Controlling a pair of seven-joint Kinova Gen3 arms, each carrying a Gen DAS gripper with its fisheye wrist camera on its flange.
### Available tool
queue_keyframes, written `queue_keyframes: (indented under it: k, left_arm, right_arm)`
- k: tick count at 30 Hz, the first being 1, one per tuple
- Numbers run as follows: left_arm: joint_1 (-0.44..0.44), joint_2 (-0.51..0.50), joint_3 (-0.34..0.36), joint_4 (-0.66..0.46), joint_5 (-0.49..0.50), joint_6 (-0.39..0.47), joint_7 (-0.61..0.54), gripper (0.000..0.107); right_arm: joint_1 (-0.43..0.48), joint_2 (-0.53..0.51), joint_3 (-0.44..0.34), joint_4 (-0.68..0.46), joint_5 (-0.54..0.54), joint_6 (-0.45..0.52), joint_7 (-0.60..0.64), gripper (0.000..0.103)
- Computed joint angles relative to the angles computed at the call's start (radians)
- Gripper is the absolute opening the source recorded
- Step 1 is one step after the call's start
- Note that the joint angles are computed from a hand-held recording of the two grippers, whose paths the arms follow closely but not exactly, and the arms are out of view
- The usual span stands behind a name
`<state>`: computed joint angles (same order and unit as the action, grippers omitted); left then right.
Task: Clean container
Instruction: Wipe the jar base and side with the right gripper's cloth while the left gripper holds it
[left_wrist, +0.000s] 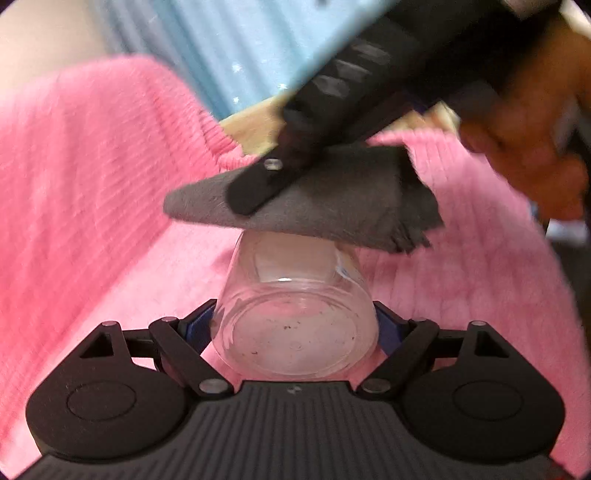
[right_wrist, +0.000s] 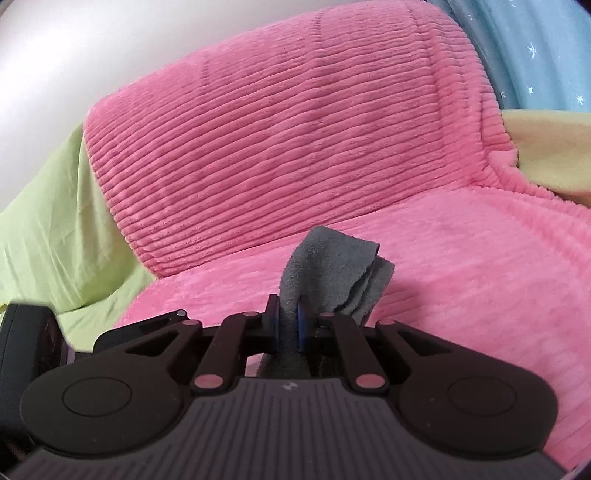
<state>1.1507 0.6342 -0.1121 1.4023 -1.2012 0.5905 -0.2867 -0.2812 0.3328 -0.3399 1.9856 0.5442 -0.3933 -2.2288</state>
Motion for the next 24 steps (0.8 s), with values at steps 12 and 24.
queue_keyframes:
  k: [12, 24]
  left_arm:
    - [0.024, -0.005, -0.086, 0.013, 0.106, -0.076, -0.019, 0.085]
    - [0.028, 0.032, -0.009, -0.044, 0.046, 0.078, -0.111, 0.085]
  right_arm:
    - [0.102, 0.008, -0.071, -0.004, 0.291, -0.04, -0.236, 0.008]
    - [-0.092, -0.013, 0.119, 0.004, 0.152, -0.035, -0.134, 0.008]
